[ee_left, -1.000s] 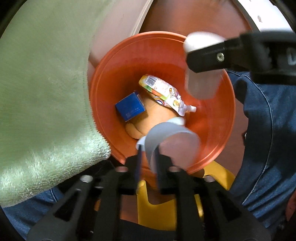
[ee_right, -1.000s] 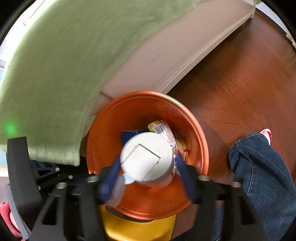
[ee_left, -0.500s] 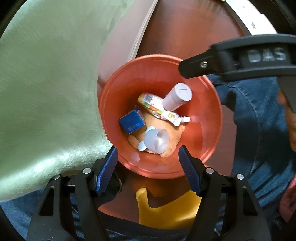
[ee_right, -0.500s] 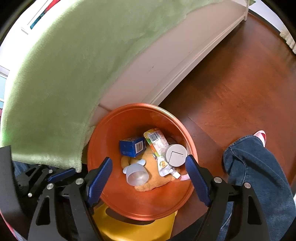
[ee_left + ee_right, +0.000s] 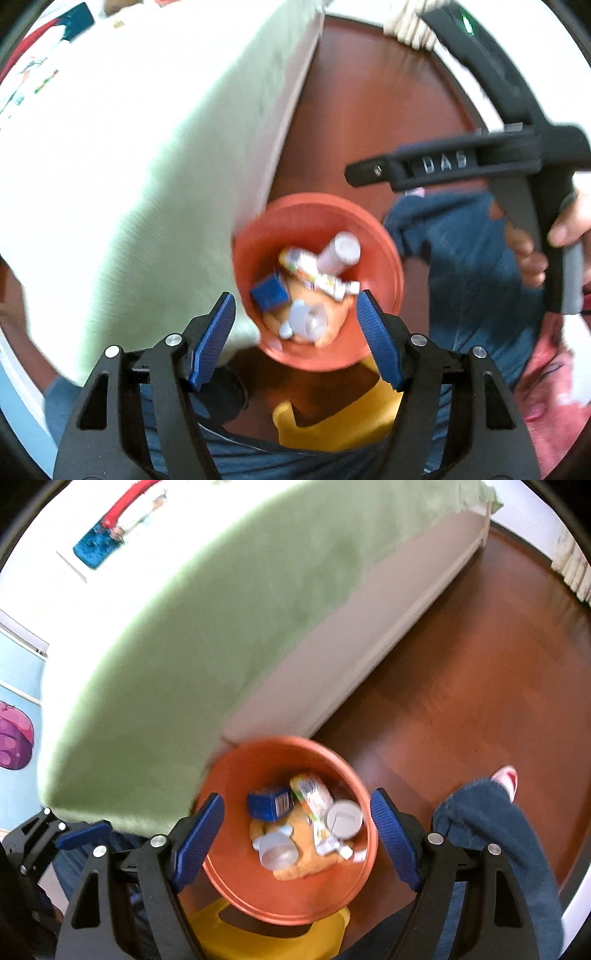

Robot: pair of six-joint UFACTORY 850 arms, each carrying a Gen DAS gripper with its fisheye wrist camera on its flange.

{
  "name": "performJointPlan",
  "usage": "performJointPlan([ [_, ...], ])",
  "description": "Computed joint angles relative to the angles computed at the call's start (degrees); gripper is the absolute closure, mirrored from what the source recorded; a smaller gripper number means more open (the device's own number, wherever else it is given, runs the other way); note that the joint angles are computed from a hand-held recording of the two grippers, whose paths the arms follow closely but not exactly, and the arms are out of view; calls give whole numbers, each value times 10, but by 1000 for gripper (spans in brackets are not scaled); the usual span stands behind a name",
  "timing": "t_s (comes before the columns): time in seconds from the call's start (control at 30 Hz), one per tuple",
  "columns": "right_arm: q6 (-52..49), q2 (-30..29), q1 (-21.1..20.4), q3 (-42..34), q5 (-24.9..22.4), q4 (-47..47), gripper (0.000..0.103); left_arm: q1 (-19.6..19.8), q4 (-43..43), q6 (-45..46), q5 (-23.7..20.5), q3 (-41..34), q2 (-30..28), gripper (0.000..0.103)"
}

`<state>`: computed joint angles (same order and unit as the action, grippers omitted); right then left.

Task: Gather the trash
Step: 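Return to the bed and grasp the white tissue wad with the right gripper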

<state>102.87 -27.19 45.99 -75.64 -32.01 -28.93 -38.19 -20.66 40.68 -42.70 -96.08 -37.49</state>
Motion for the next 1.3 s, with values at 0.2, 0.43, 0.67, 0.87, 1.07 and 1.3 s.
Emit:
performJointPlan([
  [0.2, 59, 39, -10, -21, -67, -129, 18, 25, -82, 25, 46, -46, 7, 23],
  [0.43, 59, 37, -61, -82, -109, -219, 16, 43, -81, -33, 67, -156, -45, 18],
  [0.67, -47, -41, -141, -206, -150, -200, 15, 51, -32, -128, 60, -283, -125, 16],
  [0.87, -147, -150, -214, -345, -174, -100, 16, 62, 8, -188, 39, -363, -177, 16],
  [1.07, -230, -229, -236, -460, -249, -31, 67, 71, 37, -230, 25, -413, -207, 16],
  [1.3, -221, -199, -223, -429, -233, -65, 69, 76, 37, -250, 3, -469, -239, 16],
])
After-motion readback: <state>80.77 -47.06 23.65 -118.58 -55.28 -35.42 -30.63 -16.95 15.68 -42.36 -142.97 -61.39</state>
